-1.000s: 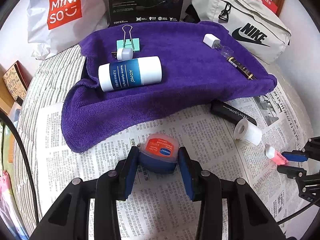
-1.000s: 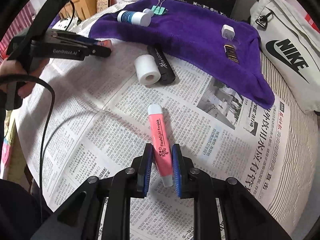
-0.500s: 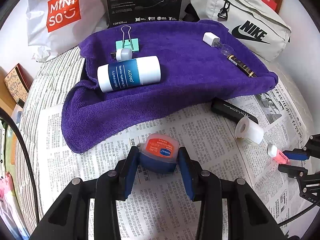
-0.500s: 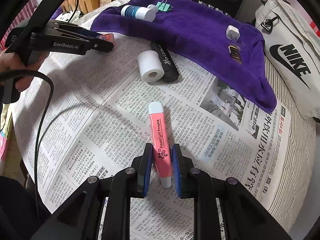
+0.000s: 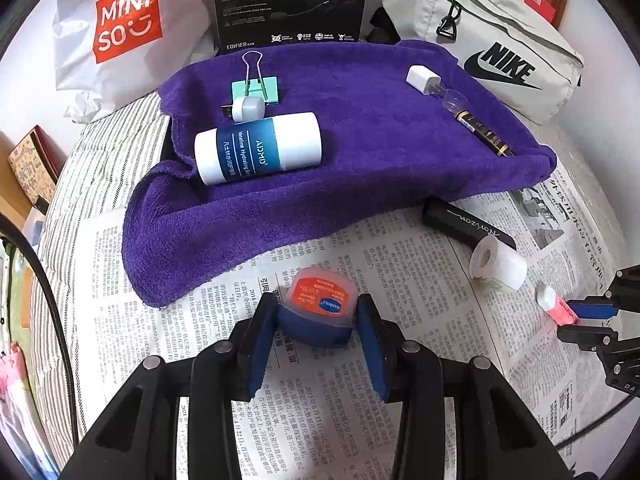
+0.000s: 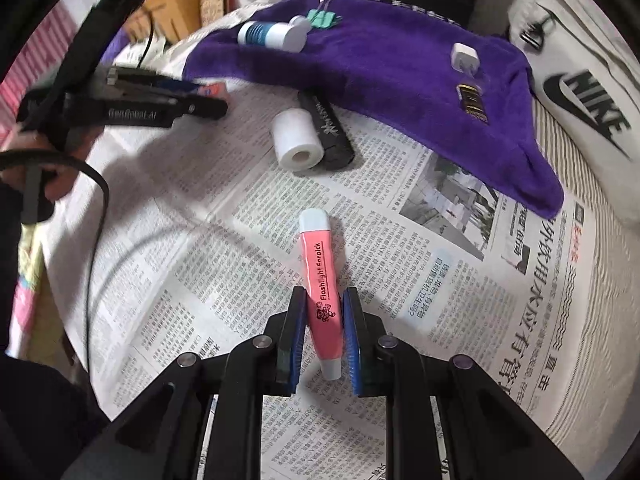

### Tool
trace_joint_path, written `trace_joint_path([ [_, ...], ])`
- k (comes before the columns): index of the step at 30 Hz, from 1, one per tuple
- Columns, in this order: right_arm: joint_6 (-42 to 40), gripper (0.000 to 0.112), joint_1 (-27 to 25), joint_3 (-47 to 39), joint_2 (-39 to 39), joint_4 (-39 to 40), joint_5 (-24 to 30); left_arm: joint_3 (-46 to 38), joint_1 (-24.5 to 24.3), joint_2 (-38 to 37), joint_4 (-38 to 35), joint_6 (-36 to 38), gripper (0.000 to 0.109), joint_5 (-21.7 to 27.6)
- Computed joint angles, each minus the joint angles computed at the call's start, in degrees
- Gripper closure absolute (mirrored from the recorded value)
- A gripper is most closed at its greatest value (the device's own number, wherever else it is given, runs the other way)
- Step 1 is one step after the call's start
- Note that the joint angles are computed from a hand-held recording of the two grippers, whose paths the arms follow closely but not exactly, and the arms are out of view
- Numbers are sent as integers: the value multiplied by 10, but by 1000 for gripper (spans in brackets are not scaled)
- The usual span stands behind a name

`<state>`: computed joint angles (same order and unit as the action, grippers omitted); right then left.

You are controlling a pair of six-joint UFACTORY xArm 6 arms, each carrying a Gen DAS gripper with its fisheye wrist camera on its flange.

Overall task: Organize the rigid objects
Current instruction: 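Grasp the pink highlighter with the right tool while the left tool holds the tin, then carry the tin and highlighter onto the towel and open both tools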

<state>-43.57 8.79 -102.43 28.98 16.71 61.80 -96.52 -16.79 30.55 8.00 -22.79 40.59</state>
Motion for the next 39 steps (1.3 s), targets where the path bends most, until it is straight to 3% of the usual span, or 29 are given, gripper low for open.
trace_joint_path([
  [8,58,95,-7,-29,18,-14,-8,-11,-3,4,12,-6,70,20],
  [16,61,95,4,-24,25,-34,-31,-3,-5,1,23,-14,70,8],
  [27,67,96,-29,-103,58,44,42,48,5,-41,-8,-11,71,-24],
  [39,71,96,-35,-147,74,56,51,71,9,-66,-19,-11,71,-51],
])
